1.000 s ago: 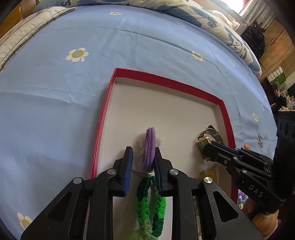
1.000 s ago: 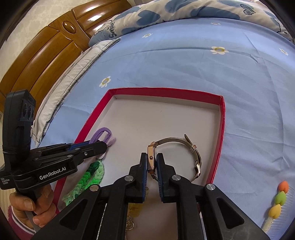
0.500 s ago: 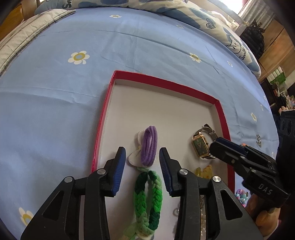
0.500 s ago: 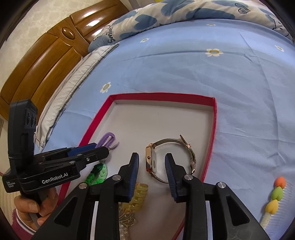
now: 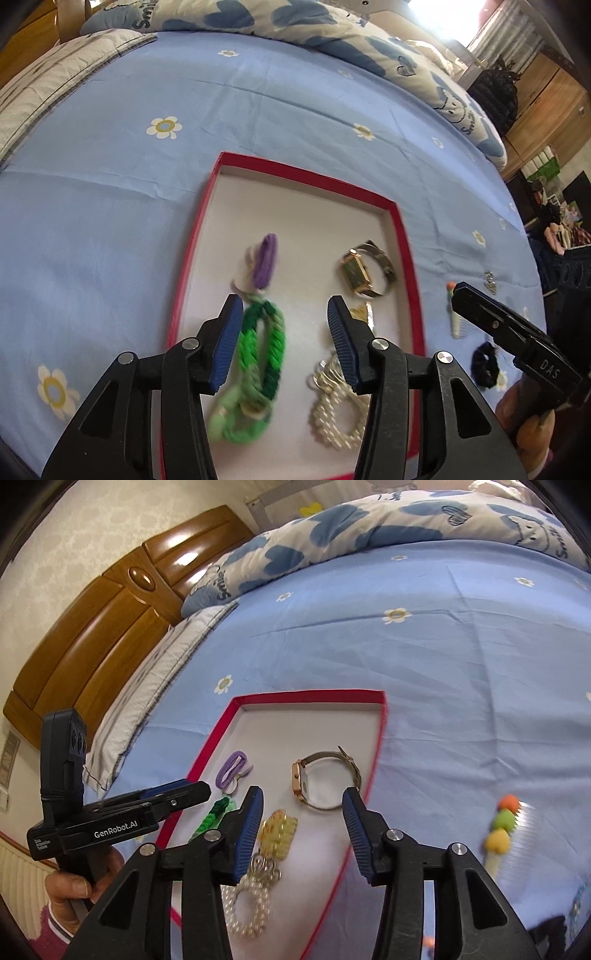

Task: Organize jewelry
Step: 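Grasp the pastel beaded bracelet with the left tool while the right tool grasps the black scrunchie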

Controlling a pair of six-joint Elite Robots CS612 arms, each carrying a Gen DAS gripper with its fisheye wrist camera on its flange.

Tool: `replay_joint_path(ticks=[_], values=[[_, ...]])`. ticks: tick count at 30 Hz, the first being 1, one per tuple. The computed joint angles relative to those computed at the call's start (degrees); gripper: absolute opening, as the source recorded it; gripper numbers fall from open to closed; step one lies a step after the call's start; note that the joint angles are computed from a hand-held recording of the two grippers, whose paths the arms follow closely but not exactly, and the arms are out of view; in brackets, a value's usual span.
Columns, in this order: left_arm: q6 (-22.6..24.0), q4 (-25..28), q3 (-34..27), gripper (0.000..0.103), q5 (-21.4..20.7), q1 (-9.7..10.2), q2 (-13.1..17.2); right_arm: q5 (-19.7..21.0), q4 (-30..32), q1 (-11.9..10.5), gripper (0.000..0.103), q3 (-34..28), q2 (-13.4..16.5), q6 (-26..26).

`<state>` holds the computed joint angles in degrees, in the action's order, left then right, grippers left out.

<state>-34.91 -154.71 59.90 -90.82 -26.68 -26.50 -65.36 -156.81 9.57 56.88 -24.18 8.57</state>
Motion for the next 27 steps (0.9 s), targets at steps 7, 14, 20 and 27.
replay_joint_path(ticks=[7,14,20,27], values=[[0.4,-3.1,3.6,0.051,0.2,-1.35,-2.4,-1.0,-5.5,-1.0,0.054,8.1,-4.2,1.1],[2.2,-5.1,5.8,0.051,0.0,-2.85,-3.7,-3.8,-9.8,-2.3,0.056,16.0,-8.2,2.1],[3.1,-5.3,6.3,0.051,-0.6,-3.94,-4.0,-5.6,-13.0,-3.5,0.057,21.4,-10.7,3.8],[4.7,-5.1,6.1,0.051,-1.5,-5.18,-4.0,-7.6,-17.1,-5.0,0.057,27.0,-13.1,6.8]])
